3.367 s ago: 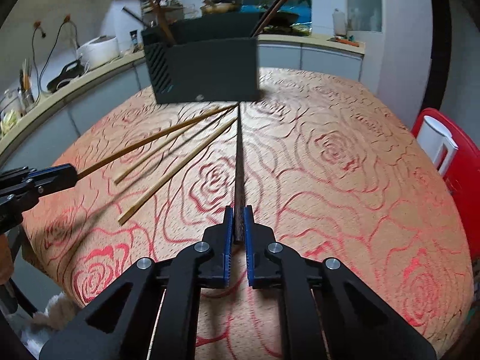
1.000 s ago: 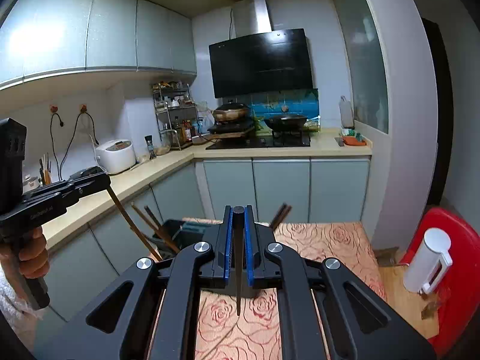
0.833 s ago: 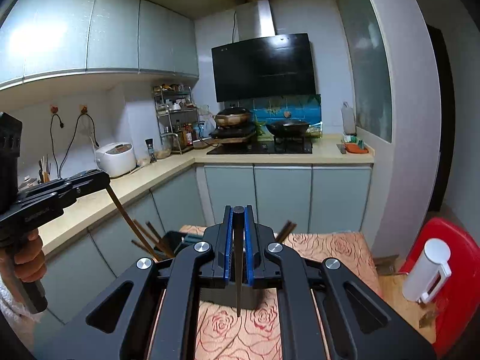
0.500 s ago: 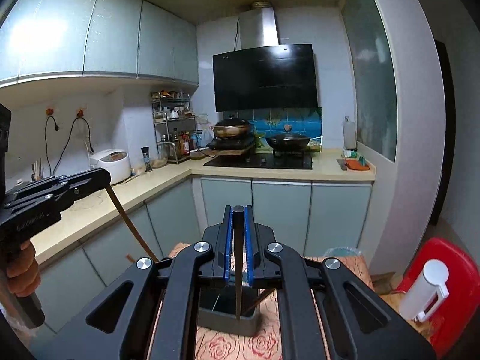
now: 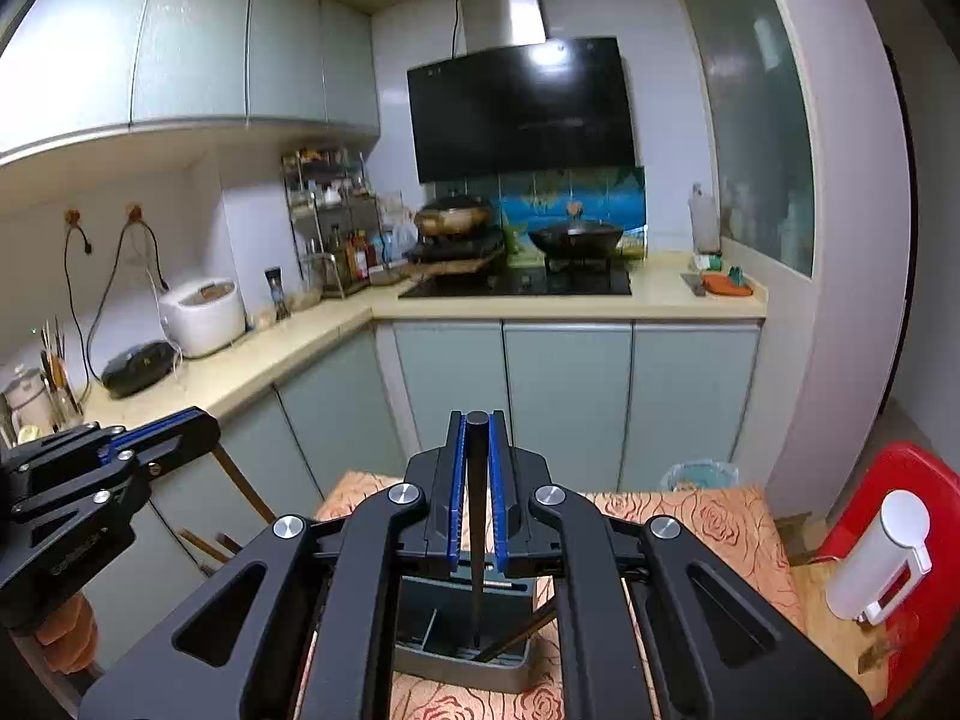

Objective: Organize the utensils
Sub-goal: 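Open both tools to release the chopsticks into the caddy, then move both open tools back down toward the two wooden chopsticks on the cloth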

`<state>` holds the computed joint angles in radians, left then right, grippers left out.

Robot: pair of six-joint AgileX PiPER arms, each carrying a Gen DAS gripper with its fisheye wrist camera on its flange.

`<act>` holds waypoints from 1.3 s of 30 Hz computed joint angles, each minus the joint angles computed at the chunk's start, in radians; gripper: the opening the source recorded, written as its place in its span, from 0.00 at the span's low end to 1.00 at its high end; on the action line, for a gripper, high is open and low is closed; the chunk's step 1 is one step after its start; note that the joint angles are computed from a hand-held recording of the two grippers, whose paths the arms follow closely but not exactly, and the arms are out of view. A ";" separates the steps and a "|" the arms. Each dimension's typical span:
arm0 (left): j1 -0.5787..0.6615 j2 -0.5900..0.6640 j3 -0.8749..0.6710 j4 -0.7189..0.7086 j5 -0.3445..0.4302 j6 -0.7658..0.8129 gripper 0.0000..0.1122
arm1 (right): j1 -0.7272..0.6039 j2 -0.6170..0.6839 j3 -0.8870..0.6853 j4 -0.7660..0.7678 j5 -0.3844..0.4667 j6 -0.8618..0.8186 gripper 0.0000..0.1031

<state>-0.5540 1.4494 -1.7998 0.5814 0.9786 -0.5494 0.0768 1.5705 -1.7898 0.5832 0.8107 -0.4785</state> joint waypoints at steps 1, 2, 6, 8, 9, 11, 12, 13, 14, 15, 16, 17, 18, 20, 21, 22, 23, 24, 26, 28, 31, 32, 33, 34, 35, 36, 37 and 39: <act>0.009 -0.003 0.010 -0.007 -0.006 0.004 0.05 | 0.010 0.008 0.000 -0.021 -0.002 0.011 0.08; 0.013 -0.006 0.023 -0.009 -0.010 0.003 0.05 | 0.022 0.012 0.003 -0.039 -0.004 0.022 0.08; 0.019 -0.002 0.037 -0.013 -0.009 -0.005 0.05 | 0.048 0.031 0.016 -0.075 -0.001 0.044 0.08; 0.020 -0.001 0.045 -0.011 -0.012 -0.010 0.05 | 0.051 0.033 0.024 -0.078 -0.004 0.049 0.08; 0.020 -0.003 0.050 -0.010 -0.013 -0.015 0.05 | 0.049 0.033 0.029 -0.072 -0.006 0.047 0.08; 0.020 -0.013 0.064 -0.006 -0.021 -0.027 0.05 | 0.043 0.037 0.027 -0.057 0.009 0.032 0.10; 0.021 -0.013 0.064 -0.009 -0.020 -0.028 0.05 | 0.045 0.034 0.030 -0.059 0.008 0.029 0.11; 0.023 -0.017 0.068 -0.011 -0.020 -0.031 0.08 | 0.045 0.029 0.034 -0.056 0.005 0.022 0.21; 0.024 -0.020 0.070 -0.012 -0.020 -0.036 0.17 | 0.043 0.024 0.037 -0.051 0.003 0.017 0.36; 0.026 -0.025 0.074 -0.009 -0.020 -0.043 0.23 | 0.042 0.012 0.053 -0.042 -0.013 0.011 0.41; 0.024 -0.034 0.084 0.006 -0.026 -0.059 0.30 | 0.039 -0.006 0.076 -0.031 -0.039 0.004 0.44; 0.018 -0.041 0.091 0.027 -0.026 -0.078 0.34 | 0.036 -0.015 0.082 -0.019 -0.043 -0.010 0.44; 0.012 -0.051 0.099 0.042 -0.025 -0.090 0.35 | 0.030 -0.018 0.082 -0.009 -0.037 -0.021 0.44; -0.009 -0.069 0.112 0.075 -0.017 -0.117 0.43 | 0.022 -0.033 0.093 0.001 -0.040 -0.035 0.44; -0.018 -0.079 0.120 0.091 -0.017 -0.128 0.45 | 0.019 -0.040 0.098 0.006 -0.041 -0.043 0.44; -0.027 -0.087 0.122 0.101 -0.014 -0.135 0.48 | 0.012 -0.048 0.103 0.014 -0.039 -0.053 0.44; -0.041 -0.103 0.134 0.117 -0.015 -0.145 0.50 | 0.006 -0.056 0.110 0.023 -0.037 -0.060 0.44; -0.053 -0.115 0.144 0.128 -0.014 -0.153 0.52 | -0.003 -0.063 0.117 0.035 -0.036 -0.072 0.44; -0.071 -0.135 0.163 0.146 -0.012 -0.168 0.58 | -0.024 -0.085 0.139 0.066 -0.029 -0.100 0.44; -0.087 -0.158 0.188 0.159 -0.010 -0.188 0.61 | -0.048 -0.101 0.154 0.093 -0.018 -0.123 0.44; -0.109 -0.194 0.239 0.184 -0.005 -0.228 0.64 | -0.084 -0.129 0.188 0.133 -0.004 -0.161 0.44; -0.121 -0.209 0.264 0.200 -0.001 -0.246 0.64 | -0.099 -0.143 0.208 0.151 0.001 -0.179 0.44; -0.134 -0.221 0.284 0.215 0.004 -0.262 0.64 | -0.112 -0.155 0.223 0.168 0.007 -0.195 0.44; -0.150 -0.237 0.312 0.235 0.009 -0.284 0.65 | -0.130 -0.169 0.243 0.185 0.012 -0.214 0.44; -0.163 -0.251 0.337 0.251 0.012 -0.303 0.65 | -0.141 -0.183 0.262 0.194 0.013 -0.226 0.44; -0.184 -0.272 0.373 0.271 0.018 -0.331 0.65 | -0.151 -0.196 0.280 0.202 0.014 -0.239 0.44; -0.200 -0.292 0.407 0.283 0.020 -0.355 0.66 | -0.169 -0.216 0.311 0.224 0.018 -0.268 0.44; -0.232 -0.325 0.475 0.305 0.030 -0.403 0.67 | -0.196 -0.252 0.367 0.253 0.021 -0.314 0.44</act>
